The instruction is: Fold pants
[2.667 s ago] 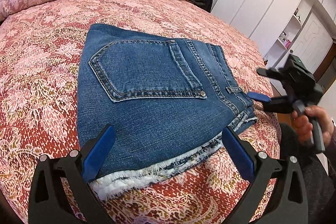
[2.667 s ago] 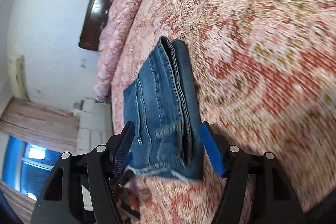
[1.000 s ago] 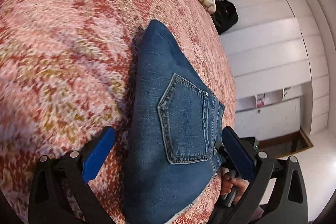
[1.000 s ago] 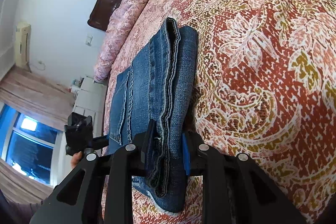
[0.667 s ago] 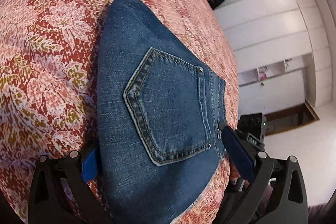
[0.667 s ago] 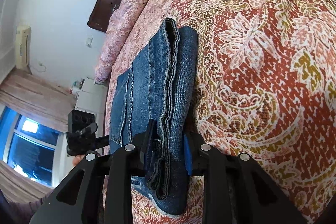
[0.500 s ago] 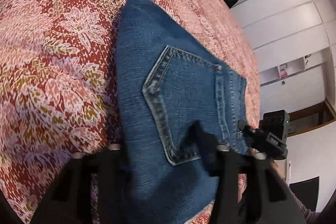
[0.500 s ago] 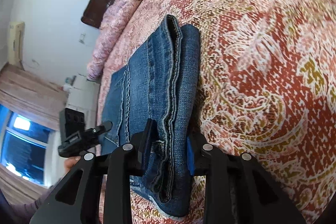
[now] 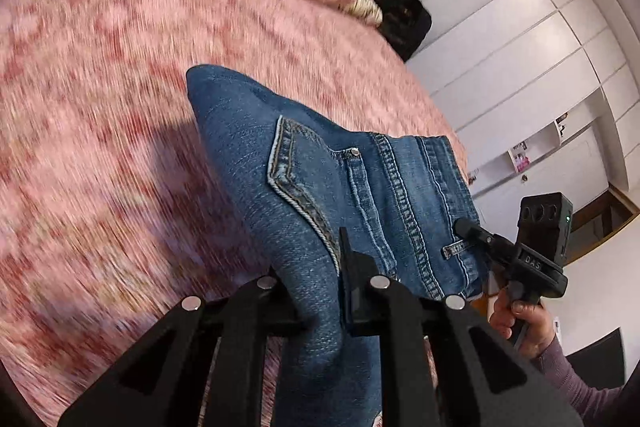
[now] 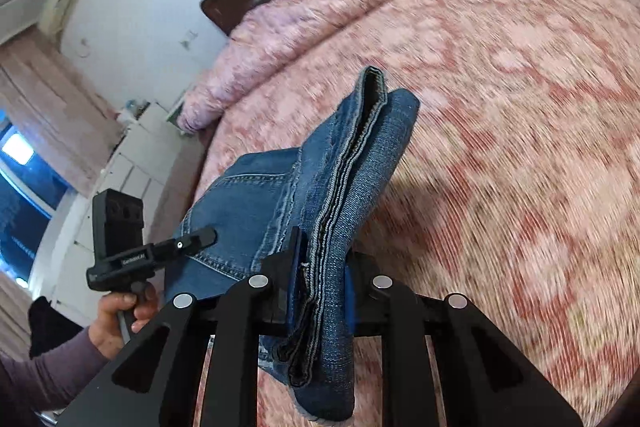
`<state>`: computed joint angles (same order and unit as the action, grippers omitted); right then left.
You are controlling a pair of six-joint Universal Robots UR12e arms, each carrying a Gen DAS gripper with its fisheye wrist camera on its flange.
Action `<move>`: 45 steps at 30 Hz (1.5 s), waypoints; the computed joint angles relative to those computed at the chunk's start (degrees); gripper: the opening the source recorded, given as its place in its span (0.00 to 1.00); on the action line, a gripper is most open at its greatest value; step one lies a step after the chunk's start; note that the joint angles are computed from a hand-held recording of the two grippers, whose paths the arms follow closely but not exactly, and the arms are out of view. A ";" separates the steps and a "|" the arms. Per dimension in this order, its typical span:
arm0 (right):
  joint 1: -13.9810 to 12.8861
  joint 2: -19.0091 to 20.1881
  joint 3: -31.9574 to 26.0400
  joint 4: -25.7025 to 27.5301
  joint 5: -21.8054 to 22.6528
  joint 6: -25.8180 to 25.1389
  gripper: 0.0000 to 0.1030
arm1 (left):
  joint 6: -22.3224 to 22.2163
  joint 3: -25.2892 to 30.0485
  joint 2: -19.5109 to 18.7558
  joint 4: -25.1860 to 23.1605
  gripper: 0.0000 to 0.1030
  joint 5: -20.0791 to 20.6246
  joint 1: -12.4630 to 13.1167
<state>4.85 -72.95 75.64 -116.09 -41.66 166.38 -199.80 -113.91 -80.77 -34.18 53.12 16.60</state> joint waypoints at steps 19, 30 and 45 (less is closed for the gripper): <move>0.48 1.21 4.59 -14.66 -4.49 22.99 0.37 | 5.79 2.19 1.49 -5.78 0.86 31.92 -10.26; 7.09 11.00 -10.86 -3.16 -9.91 21.31 0.43 | 6.04 1.17 -0.31 -8.17 0.86 35.75 -13.91; 4.57 3.26 -0.96 -0.81 -5.00 15.62 0.48 | 4.98 1.01 -1.30 -7.41 0.87 33.65 -12.86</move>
<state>9.43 -69.69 74.67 -116.90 -46.66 182.00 -194.81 -112.90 -82.07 -41.59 86.77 3.74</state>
